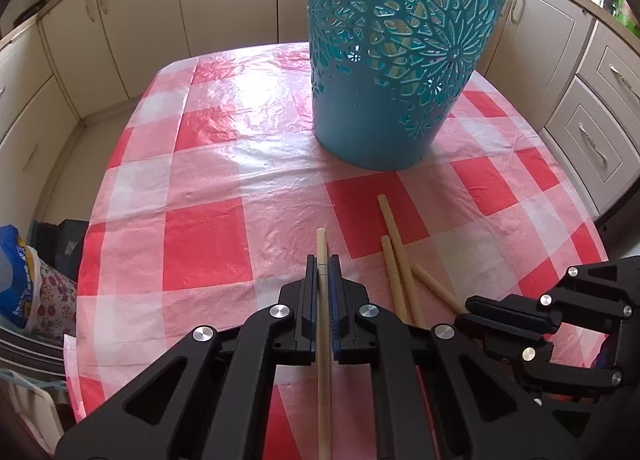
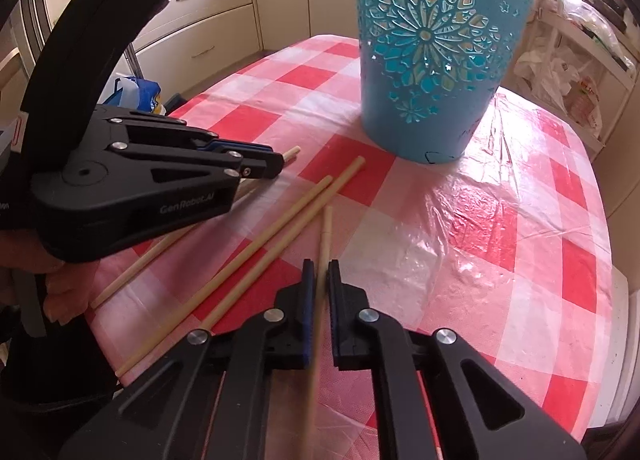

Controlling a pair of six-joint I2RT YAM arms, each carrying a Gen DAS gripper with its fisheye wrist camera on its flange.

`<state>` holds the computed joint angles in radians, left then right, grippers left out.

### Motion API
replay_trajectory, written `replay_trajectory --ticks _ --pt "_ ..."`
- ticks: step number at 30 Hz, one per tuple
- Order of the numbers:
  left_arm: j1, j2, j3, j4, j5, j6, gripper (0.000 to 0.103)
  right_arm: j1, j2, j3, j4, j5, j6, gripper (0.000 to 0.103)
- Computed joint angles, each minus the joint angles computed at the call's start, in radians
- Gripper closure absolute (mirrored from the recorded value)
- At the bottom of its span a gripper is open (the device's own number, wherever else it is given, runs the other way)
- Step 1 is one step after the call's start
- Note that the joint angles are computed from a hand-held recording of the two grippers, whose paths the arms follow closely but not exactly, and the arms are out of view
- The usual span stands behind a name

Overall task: Organize utensils
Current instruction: 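Lift the left gripper's chopstick while the right gripper closes on another chopstick, then lower the left gripper's chopstick into the teal bin and open it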

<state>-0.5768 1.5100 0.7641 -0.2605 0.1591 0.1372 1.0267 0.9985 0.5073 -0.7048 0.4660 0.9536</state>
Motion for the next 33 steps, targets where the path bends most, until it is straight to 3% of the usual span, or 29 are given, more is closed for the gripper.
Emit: replay_trajectory --ticks 3,6,8,12,15,21,27,33 --pt "0.001 0.002 0.01 -0.02 -0.007 0.017 0.096 -0.018 -0.005 0.004 -0.005 -0.019 -0.017 0.095" --pt "-0.041 -0.004 0.008 -0.02 -0.072 0.043 0.094 -0.003 0.019 0.014 -0.007 -0.002 -0.017 0.095" --pt "-0.063 -0.01 0.001 -0.008 -0.102 0.049 0.098 0.008 0.019 0.012 -0.01 0.004 -0.009 0.096" --pt "-0.029 -0.1 -0.064 0.051 -0.045 0.012 0.098 0.065 -0.007 -0.003 -0.034 0.031 0.067 0.097" --pt "0.033 -0.231 -0.123 0.094 0.062 -0.03 0.098 0.103 -0.001 -0.003 -0.047 0.057 0.122 0.097" --pt "0.124 -0.477 -0.151 0.143 0.24 -0.121 0.098 0.106 0.032 0.02 -0.053 0.068 0.121 0.097" --pt "0.12 -0.563 -0.074 0.19 0.264 -0.244 0.098 0.132 0.05 0.021 -0.047 0.094 0.16 0.097" --pt "0.083 -0.512 0.036 0.266 0.23 -0.332 0.098 0.13 0.014 -0.003 -0.034 0.093 0.167 0.097"
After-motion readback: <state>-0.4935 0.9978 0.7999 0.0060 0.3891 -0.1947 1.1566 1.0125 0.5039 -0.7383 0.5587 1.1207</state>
